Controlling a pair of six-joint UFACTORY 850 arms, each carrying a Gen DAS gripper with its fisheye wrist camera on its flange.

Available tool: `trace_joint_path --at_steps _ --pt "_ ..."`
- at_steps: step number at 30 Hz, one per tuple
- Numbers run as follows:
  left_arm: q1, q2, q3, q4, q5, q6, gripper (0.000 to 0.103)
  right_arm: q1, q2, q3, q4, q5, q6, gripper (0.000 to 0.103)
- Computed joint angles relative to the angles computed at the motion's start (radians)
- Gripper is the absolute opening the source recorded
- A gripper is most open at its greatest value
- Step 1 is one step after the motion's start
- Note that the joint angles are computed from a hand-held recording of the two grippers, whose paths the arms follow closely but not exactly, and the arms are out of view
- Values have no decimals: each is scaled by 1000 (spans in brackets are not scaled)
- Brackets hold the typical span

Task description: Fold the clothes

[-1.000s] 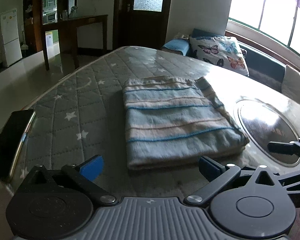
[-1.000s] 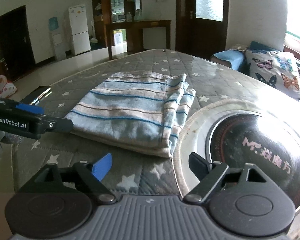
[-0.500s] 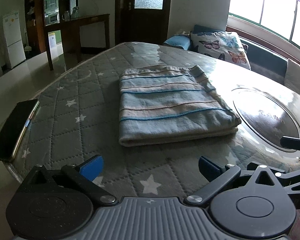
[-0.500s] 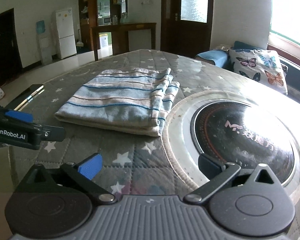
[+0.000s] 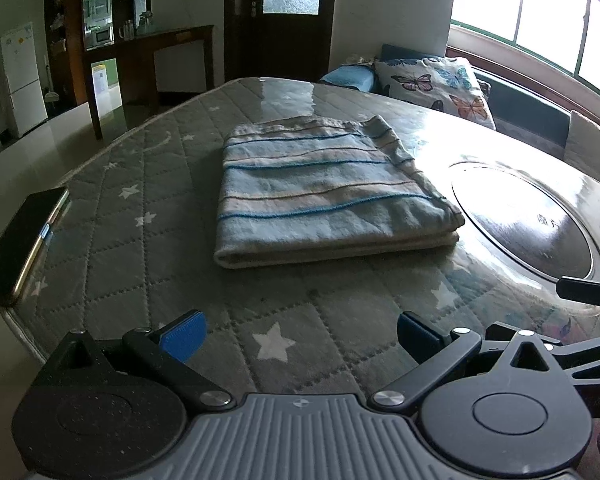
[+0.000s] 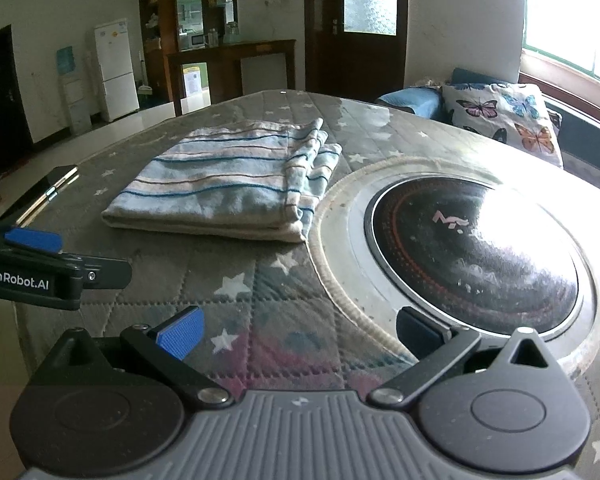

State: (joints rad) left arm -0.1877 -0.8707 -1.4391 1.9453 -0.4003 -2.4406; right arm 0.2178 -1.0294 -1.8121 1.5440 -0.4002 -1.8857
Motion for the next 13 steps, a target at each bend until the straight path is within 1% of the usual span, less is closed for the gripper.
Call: trace_joint_path --at_steps 13 --pt "-8 2 10 -3 -11 -6 103 -3 12 26 29 -9 -4 103"
